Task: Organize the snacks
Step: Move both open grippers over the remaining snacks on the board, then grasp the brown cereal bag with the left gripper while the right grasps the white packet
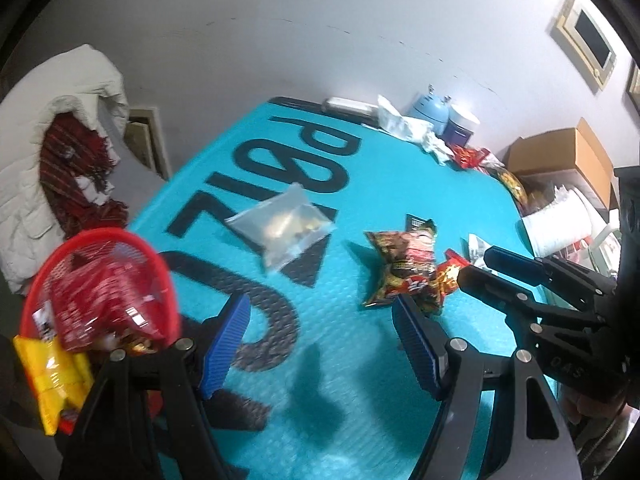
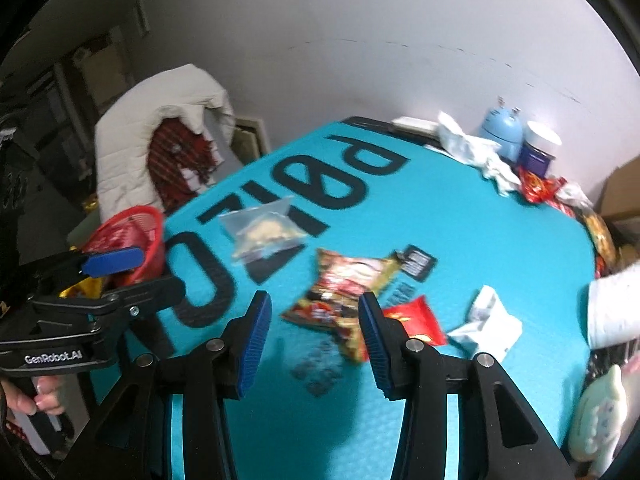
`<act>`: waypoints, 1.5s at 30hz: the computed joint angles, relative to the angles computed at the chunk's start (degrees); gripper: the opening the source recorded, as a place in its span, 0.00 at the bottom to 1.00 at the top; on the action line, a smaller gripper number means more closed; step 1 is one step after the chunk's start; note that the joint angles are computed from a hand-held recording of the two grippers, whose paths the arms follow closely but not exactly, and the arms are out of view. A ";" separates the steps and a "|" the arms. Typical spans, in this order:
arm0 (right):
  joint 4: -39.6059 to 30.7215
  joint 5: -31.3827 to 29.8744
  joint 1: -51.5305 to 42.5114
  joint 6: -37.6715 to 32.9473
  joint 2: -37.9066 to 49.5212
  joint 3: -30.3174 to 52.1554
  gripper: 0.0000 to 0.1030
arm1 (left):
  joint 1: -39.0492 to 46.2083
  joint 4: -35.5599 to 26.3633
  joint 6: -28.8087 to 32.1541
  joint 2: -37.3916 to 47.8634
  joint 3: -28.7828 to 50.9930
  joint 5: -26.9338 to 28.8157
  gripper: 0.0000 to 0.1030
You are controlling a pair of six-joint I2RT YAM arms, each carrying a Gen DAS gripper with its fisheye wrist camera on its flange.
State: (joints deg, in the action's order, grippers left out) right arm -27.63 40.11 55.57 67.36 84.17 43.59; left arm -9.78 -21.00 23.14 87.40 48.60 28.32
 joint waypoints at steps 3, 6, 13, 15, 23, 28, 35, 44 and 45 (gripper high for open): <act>-0.64 0.08 -1.01 2.26 -1.29 -2.17 0.46 | -2.56 -0.12 -0.77 2.21 1.38 0.64 0.71; -1.73 -0.06 -1.78 4.57 -1.95 -3.73 0.47 | -5.01 0.17 -1.82 4.17 2.64 0.94 0.71; -3.74 -1.53 -3.74 11.57 -3.74 -8.32 0.55 | -10.93 1.49 -3.73 10.09 5.98 0.82 0.71; -3.60 -1.74 -4.04 13.76 -5.13 -10.47 0.55 | -12.54 1.80 -4.18 11.94 6.95 0.17 0.71; -3.32 -1.82 -7.38 19.79 -7.81 -15.82 0.55 | -16.12 3.49 -6.95 18.39 10.21 -2.04 0.71; 1.79 -4.06 -11.27 18.05 -7.63 -18.57 0.55 | -16.89 2.92 -7.52 21.89 12.13 -2.76 0.71; 7.07 -6.09 -16.00 17.11 -4.44 -20.62 0.62 | -17.84 4.89 -7.88 23.77 12.24 -4.18 0.70; 6.38 -4.40 -13.96 14.08 -1.01 -18.22 0.38 | -17.96 8.39 -5.06 21.14 8.37 -4.96 0.46; 6.36 -4.64 -13.56 13.79 -0.61 -17.84 0.33 | -17.66 8.05 -4.66 20.66 8.00 -4.97 0.46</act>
